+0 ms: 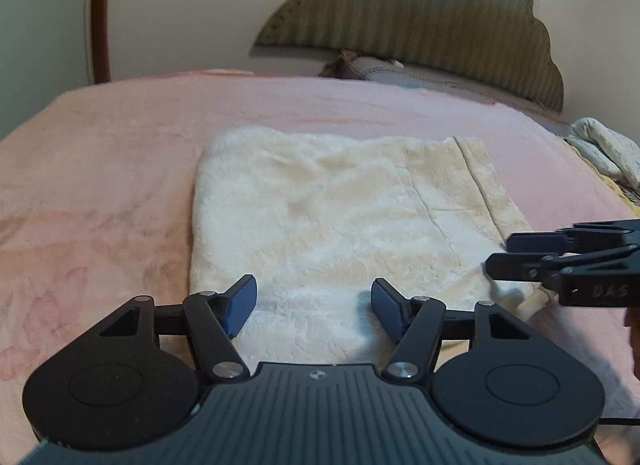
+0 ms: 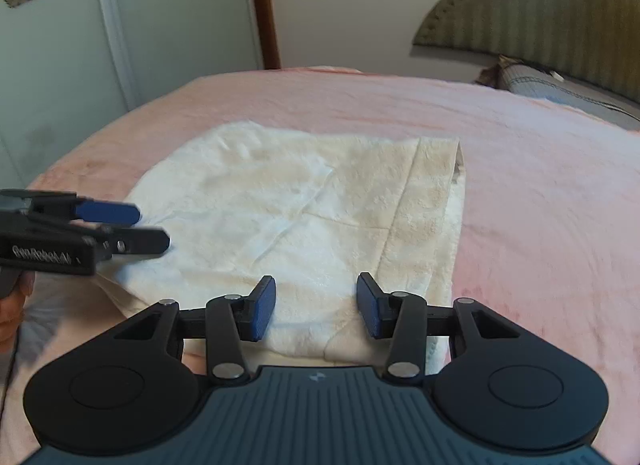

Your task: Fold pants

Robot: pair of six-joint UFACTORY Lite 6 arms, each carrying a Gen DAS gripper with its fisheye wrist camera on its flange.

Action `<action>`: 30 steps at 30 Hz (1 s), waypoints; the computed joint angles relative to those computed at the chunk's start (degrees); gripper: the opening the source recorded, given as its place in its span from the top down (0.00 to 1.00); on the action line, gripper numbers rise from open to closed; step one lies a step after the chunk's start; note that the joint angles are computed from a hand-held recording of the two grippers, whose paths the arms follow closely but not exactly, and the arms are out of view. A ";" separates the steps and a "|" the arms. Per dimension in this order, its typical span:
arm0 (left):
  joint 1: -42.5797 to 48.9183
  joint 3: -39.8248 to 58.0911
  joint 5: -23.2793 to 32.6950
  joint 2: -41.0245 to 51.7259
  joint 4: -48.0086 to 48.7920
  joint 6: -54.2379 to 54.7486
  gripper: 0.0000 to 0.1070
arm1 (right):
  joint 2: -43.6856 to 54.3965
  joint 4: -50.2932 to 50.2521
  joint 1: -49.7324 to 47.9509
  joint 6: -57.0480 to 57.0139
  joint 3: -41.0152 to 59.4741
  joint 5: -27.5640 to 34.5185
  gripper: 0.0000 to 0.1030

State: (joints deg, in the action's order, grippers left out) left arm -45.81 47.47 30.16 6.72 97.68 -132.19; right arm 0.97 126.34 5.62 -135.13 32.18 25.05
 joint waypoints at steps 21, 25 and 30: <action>-8.83 3.90 9.35 2.20 -18.10 8.53 0.05 | -15.81 22.94 9.53 -9.80 -13.07 -4.64 0.48; -10.42 4.66 11.52 2.60 -20.43 9.64 0.05 | -15.14 26.96 10.60 -12.54 -12.80 -4.97 0.48; -12.02 4.91 13.44 2.56 -21.96 10.64 0.05 | -21.67 31.52 13.52 -14.38 -15.55 -8.25 0.38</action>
State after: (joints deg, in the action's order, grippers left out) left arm -57.84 52.38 43.60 9.29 75.72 -121.56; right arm -20.70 157.85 19.13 -149.51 16.64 16.81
